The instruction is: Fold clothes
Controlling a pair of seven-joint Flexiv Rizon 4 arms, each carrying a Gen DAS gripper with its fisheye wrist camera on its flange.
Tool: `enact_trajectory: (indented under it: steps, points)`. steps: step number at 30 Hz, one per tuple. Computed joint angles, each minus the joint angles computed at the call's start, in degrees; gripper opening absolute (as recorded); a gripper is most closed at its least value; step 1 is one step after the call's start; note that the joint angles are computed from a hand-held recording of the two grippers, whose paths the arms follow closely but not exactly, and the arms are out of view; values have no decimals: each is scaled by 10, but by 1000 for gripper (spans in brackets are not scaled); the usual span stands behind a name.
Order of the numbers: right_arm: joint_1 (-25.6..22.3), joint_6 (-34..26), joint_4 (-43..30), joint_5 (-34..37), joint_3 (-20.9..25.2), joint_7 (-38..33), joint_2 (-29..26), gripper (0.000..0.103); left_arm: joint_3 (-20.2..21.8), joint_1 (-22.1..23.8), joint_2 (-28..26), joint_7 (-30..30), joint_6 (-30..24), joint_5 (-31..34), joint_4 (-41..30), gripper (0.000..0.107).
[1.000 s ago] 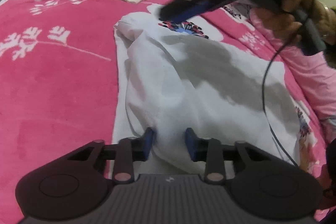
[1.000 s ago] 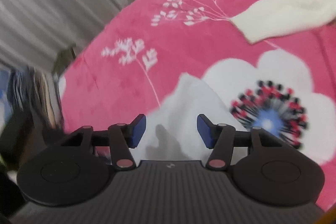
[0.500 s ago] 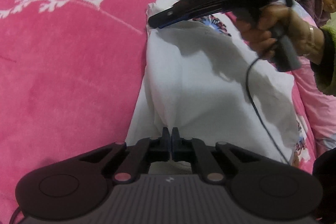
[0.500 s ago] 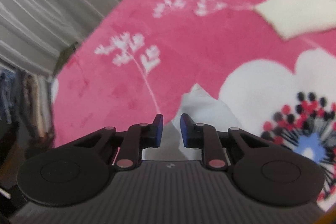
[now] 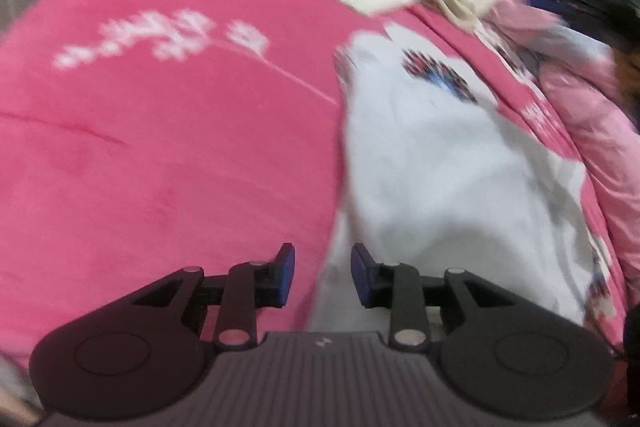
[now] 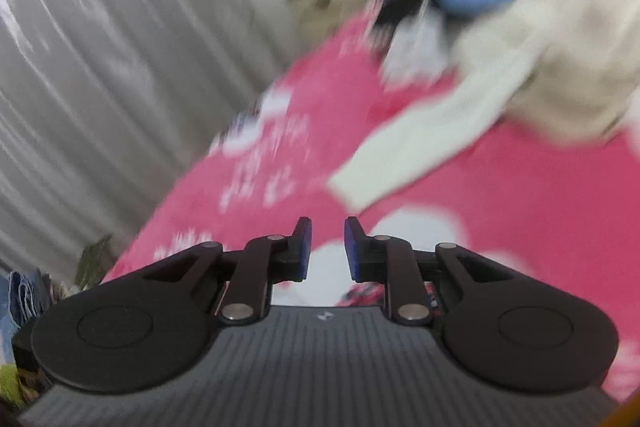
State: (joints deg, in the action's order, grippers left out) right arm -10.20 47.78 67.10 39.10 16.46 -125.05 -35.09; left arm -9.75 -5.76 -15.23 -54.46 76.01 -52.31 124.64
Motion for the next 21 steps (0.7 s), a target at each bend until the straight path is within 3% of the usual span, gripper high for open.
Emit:
enact_trajectory:
  steps: [2, 4, 7, 9, 12, 15, 18, 21]
  points:
    - [-39, 47, 46, 43, 18, -63, 53, 26, -2, 6, 9, 9, -4, -14, -4, 34]
    - [-76, 50, 82, 95, 27, -109, 101, 47, -9, 11, 9, 33, -22, -42, -20, 37]
    - [-125, 18, 131, 164, 25, -154, 168, 50, -9, 3, 5, 69, -63, -51, -44, 39]
    - [-131, -4, 172, 161, 10, -153, 205, 50, -6, -5, -2, 86, -96, -30, -56, 39]
    - [-114, -56, 228, 104, -19, -117, 232, 50, -1, -13, -20, 109, -151, 24, -77, 40]
    - [-91, -106, 277, 41, -44, -87, 242, 48, 29, -38, -40, 61, -141, 146, -87, 40]
    - [-43, -82, 349, -54, -68, -44, 236, 47, 42, -39, -56, 5, -146, 210, -96, 38]
    - [5, -52, 405, -148, -103, 23, 214, 46, 28, -22, -57, -18, -159, 202, -100, 39]
